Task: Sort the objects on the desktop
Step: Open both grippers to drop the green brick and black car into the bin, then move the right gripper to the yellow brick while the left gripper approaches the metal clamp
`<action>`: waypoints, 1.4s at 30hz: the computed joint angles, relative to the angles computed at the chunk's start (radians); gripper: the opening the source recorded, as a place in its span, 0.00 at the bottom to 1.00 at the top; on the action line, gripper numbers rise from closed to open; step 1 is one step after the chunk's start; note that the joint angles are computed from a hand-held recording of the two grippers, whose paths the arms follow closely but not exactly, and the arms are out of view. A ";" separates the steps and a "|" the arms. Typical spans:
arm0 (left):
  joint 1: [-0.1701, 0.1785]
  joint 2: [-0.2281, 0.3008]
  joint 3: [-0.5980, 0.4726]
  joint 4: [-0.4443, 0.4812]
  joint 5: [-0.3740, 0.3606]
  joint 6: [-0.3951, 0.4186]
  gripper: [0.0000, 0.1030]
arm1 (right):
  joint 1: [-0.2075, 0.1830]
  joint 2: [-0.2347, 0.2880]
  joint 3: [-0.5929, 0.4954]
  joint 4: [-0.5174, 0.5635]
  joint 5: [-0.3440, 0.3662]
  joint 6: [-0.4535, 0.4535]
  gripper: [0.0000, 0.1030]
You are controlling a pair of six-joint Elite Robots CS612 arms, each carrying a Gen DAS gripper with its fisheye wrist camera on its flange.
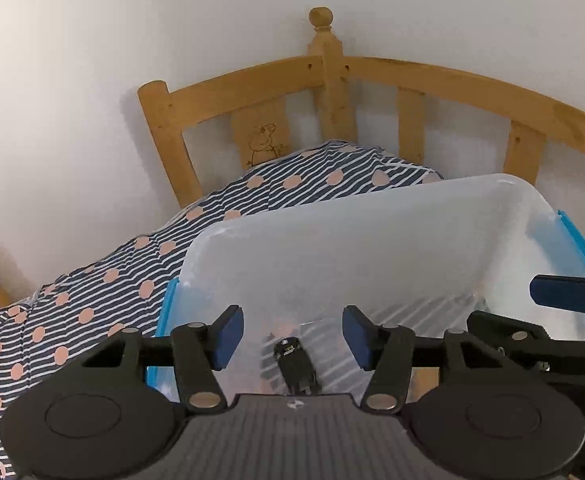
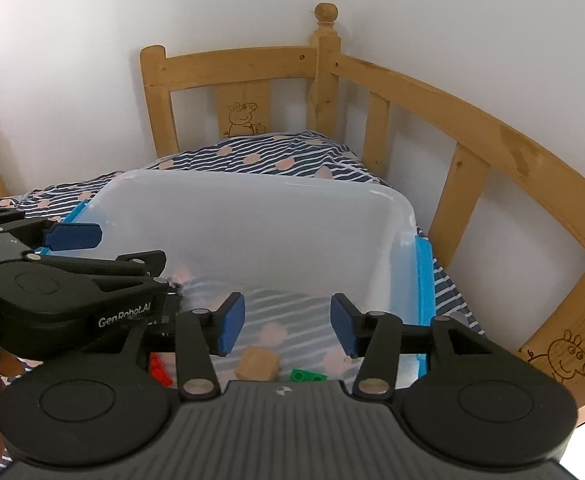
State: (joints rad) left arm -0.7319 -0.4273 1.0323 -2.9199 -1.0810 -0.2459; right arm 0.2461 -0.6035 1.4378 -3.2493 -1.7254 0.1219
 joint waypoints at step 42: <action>0.041 -0.113 0.394 -0.168 -0.016 0.139 0.76 | 0.080 -0.017 0.149 -0.027 0.107 -0.100 0.73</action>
